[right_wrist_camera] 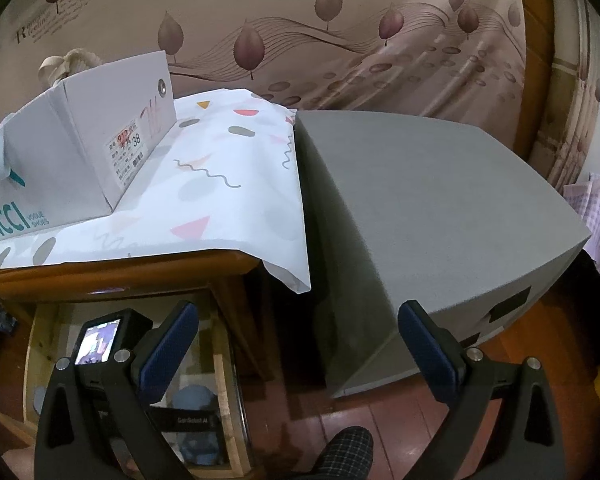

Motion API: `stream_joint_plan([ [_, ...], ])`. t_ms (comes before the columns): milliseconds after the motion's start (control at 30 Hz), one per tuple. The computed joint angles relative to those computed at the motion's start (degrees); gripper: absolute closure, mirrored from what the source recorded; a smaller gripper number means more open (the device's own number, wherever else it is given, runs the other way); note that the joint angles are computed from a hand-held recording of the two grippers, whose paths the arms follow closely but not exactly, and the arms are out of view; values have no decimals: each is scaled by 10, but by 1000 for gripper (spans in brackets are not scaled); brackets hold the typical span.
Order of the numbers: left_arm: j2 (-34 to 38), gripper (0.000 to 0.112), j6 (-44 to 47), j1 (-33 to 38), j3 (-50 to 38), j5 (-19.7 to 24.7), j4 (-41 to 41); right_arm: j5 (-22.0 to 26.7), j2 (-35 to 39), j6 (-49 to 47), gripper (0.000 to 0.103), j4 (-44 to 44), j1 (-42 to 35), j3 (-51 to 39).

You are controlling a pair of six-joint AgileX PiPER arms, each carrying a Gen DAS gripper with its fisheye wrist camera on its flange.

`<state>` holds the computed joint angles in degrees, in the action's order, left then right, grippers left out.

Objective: Take underwear out of drawer
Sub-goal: 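Reach into the drawer and grasp the light blue sock with the left gripper, then lift the light blue sock out of the drawer over the shoe box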

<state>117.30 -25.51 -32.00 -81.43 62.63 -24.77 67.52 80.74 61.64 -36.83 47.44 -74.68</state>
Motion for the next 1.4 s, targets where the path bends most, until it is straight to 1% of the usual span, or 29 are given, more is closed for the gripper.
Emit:
stream_joint_plan([
  [67, 9, 57, 9, 9, -4, 1, -9, 0, 0, -3, 4, 2, -1, -1],
  [133, 12, 63, 26, 13, 2, -7, -20, 1, 2, -6, 4, 3, -1, -3],
  [233, 1, 70, 23, 14, 15, -16, -15, 1, 3, -9, 4, 6, -1, -4],
  [333, -9, 75, 12, 5, 18, -22, 5, 3, 6, -13, 4, 9, -1, -7],
  [400, -16, 76, -10, -7, 13, -17, 38, 4, 9, -13, 4, 7, 1, -7],
  [667, -70, 77, -53, -29, 47, -11, 120, 2, 21, -19, 4, 3, 11, -6],
  [767, -98, 77, -65, -36, 72, -16, 134, -12, 23, -19, 4, 11, 10, 2],
  [867, -123, 77, -85, -46, 86, -15, 166, -20, 29, -31, 4, 29, 4, 0],
  [900, -134, 77, -95, -52, 91, -13, 181, -23, 28, -31, 4, 29, 4, 2],
  [933, -150, 77, -100, -57, 112, -21, 187, -23, 29, -32, 4, 25, 8, 3],
  [1100, -207, 77, -145, -78, 150, -19, 237, -28, 40, -48, 4, 31, 16, 2],
  [1233, -251, 77, -207, -113, 185, -22, 294, -40, 45, -57, 4, 42, 21, 3],
  [1300, -274, 77, -204, -100, 198, -21, 312, -41, 48, -60, 4, 46, 25, 2],
  [1400, -298, 77, -233, -110, 215, -20, 347, -44, 48, -58, 4, 48, 34, 4],
])
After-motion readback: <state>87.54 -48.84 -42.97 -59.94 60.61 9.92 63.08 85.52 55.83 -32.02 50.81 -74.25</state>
